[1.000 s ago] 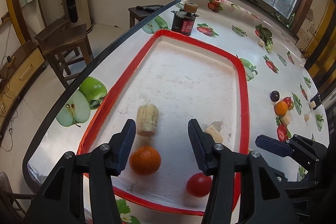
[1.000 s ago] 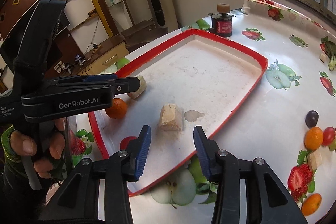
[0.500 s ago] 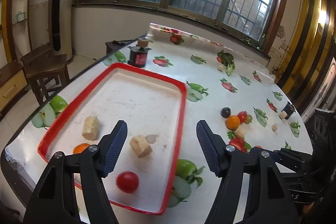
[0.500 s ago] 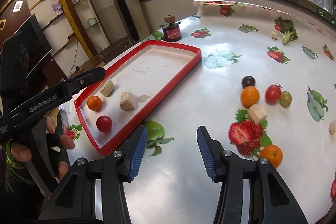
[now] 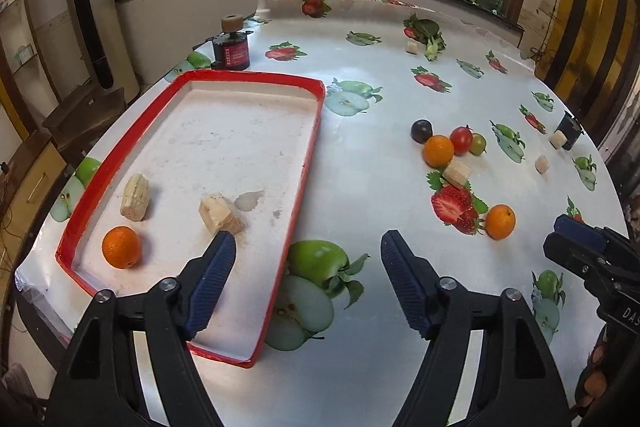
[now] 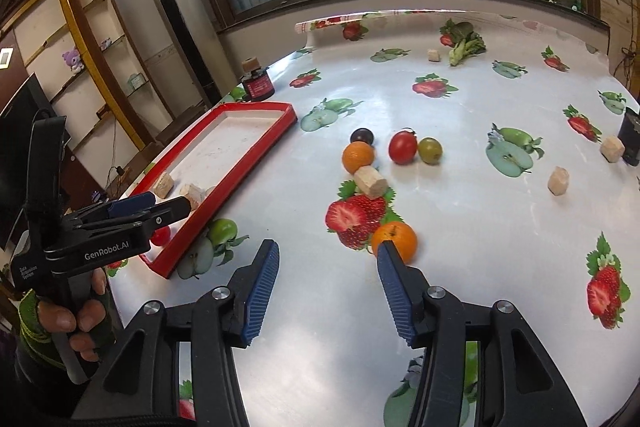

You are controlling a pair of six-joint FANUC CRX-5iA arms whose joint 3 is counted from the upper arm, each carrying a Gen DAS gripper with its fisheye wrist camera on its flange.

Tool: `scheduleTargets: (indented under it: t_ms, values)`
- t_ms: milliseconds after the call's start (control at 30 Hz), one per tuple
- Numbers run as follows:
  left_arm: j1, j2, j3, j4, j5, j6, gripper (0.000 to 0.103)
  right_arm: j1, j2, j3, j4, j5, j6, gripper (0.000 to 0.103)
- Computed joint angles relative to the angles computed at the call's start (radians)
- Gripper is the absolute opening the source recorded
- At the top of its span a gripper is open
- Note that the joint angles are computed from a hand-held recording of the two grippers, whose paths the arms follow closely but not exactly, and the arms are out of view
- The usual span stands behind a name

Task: Organize fruits
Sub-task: 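Withdraw both grippers from the tray toward the fruit cluster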

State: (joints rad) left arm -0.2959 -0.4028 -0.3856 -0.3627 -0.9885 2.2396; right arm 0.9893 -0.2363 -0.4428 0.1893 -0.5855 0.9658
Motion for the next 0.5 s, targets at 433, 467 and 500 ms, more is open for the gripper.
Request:
scheduleTargets:
  t_ms: [433, 467, 500]
  values:
    - [-0.104, 0.059, 0.068, -0.075, -0.04, 0.042, 0.075, -0.029, -0.063, -0.052, 0.037, 0.001, -0.043, 0.054]
    - [-0.106, 0.061, 0.071, -0.074, -0.041, 0.042, 0.075, -0.03, -0.065, -0.053, 0.034, 0.001, -0.042, 0.054]
    - [-0.108, 0.062, 0.072, -0.075, -0.042, 0.044, 0.075, -0.032, -0.066, -0.054, 0.034, 0.003, -0.043, 0.054]
